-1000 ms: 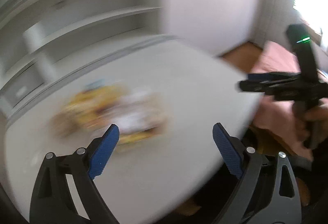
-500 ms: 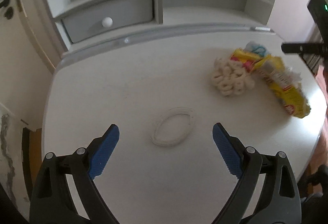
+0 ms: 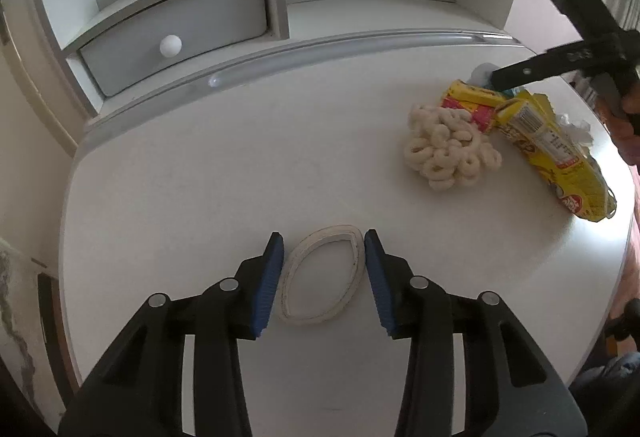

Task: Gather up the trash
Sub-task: 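Grasp the white rubber band with the left gripper while the right grasps the light-blue cloth, then carry the rubber band and light-blue cloth with both grippers over the bin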

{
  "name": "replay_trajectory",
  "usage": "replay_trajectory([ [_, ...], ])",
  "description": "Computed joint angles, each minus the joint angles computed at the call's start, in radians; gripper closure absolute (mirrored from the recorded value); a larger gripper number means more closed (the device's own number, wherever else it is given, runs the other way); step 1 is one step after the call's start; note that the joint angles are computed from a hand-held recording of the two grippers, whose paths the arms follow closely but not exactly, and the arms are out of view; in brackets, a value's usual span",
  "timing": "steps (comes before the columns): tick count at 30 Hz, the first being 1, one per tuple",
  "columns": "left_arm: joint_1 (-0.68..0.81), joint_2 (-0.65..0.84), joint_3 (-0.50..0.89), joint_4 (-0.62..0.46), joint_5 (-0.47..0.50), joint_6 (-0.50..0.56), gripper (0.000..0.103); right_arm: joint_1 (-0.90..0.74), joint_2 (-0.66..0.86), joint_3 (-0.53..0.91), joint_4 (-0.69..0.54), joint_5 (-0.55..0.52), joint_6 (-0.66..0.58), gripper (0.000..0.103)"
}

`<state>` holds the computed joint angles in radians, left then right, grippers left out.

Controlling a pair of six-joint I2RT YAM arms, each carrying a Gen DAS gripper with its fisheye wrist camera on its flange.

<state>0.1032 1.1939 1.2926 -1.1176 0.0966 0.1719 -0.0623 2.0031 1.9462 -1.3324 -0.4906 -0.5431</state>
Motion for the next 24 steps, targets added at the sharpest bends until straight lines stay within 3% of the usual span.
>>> replay_trajectory([
  [2, 0.006, -0.006, -0.01, 0.008, 0.01, -0.01, 0.063, 0.006, 0.022, 0.023, -0.011, -0.015, 0.018, 0.048],
  [5, 0.02, -0.014, -0.009, 0.006, 0.032, -0.029, 0.064, 0.011, 0.058, 0.077, -0.051, -0.027, 0.031, 0.081],
  [7, 0.016, -0.018, -0.003, 0.005, 0.032, -0.04, 0.064, 0.012, 0.048, 0.069, -0.039, -0.026, 0.039, 0.088],
  [16, -0.133, 0.007, 0.163, -0.04, -0.036, -0.157, 0.064, -0.11, -0.078, 0.032, -0.001, -0.118, 0.023, 0.089],
  [24, -0.583, 0.167, 0.409, -0.022, -0.181, -0.369, 0.064, -0.501, -0.148, -0.013, -0.071, -0.251, -0.166, 0.089],
])
